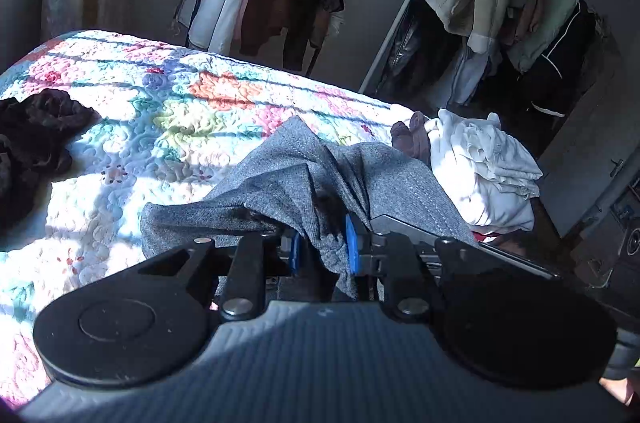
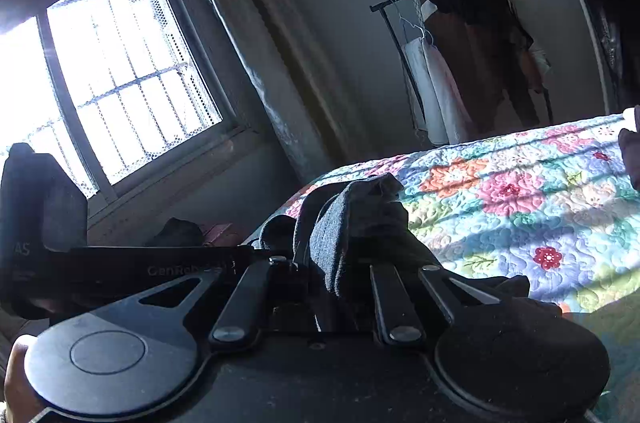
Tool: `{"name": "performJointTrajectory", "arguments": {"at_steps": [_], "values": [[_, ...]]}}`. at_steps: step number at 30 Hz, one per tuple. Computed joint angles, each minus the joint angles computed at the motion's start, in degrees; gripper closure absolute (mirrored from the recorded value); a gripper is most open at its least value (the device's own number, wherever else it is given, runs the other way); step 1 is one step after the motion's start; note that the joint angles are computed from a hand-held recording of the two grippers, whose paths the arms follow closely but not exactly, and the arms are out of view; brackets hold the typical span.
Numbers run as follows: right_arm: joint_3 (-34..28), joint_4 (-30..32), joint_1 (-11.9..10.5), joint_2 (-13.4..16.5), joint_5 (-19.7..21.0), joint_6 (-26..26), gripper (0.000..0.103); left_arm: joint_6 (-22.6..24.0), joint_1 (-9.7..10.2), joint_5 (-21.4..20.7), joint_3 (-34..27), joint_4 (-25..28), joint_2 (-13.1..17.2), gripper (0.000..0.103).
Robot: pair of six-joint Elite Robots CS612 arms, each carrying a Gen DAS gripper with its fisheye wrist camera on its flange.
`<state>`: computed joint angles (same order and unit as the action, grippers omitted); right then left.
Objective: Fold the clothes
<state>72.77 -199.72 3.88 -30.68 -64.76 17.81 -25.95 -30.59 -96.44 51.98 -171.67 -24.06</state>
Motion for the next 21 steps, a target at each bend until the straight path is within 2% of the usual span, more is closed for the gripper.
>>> {"name": "performJointTrajectory", "arguments": {"at_steps": [1, 3, 4, 5, 7, 8, 9, 10, 11, 13, 16, 17, 19, 21], "values": [[-0.9, 3.0, 0.2, 0.7, -1.4, 0.7, 0.087, -1.2, 0.44, -1.8, -2.6, 3.5, 1.7, 0.084], [-3.1, 10.7, 0.6, 2.0, -3.5, -0.8, 0.087, -0.5, 0.61, -1.4, -5.5, 9.0, 3.9, 0.090], [-4.0, 13.2, 0.8, 2.7, -4.2, -2.0, 0.087, 0.6, 0.53, -0.6, -5.6, 9.2, 4.3, 0.090], [-4.5, 14.6, 0.9, 3.2, -4.1, -3.3, 0.087, 2.4, 0.50, -0.2, -4.5, 7.0, 4.4, 0.090], [-4.5, 15.4, 0.6, 3.6, -2.8, -4.5, 0.086, 3.1, 0.69, 0.1, -2.4, 4.8, 4.1, 0.086], [-4.4, 15.7, 0.5, 3.7, -2.8, -4.5, 0.085, 2.2, 1.03, -0.2, -2.0, 5.7, 3.8, 0.083], [-4.3, 16.5, 0.5, 3.7, -3.7, -4.0, 0.076, 1.2, 1.43, -0.7, -1.7, 7.1, 3.6, 0.070], [-4.3, 18.1, 0.5, 3.5, -5.1, -3.7, 0.065, 0.2, 1.85, -1.1, -1.8, 8.3, 3.6, 0.062], [-4.4, 20.2, 0.5, 3.3, -6.9, -3.4, 0.060, -0.7, 2.28, -1.6, -2.0, 9.5, 3.6, 0.053], [-4.4, 24.0, 0.3, 2.9, -9.7, -2.9, 0.058, -2.2, 2.95, -2.4, -2.0, 10.7, 3.4, 0.052], [-3.1, 25.2, -0.1, 2.0, -12.4, -3.3, 0.058, -5.3, 3.54, -3.6, -1.0, 11.5, 2.7, 0.045], [-2.5, 25.5, 0.0, 1.7, -14.4, -4.1, 0.060, -5.6, 3.64, -4.4, -0.9, 11.9, 2.6, 0.044], [-2.1, 26.5, 0.1, 1.4, -17.8, -7.1, 0.089, -5.6, 3.66, -5.2, -0.8, 12.2, 2.5, 0.044], [-1.5, 27.2, 0.4, 1.0, -20.4, -10.4, 0.092, -4.7, 3.38, -4.6, -0.6, 12.0, 2.5, 0.044]]}}
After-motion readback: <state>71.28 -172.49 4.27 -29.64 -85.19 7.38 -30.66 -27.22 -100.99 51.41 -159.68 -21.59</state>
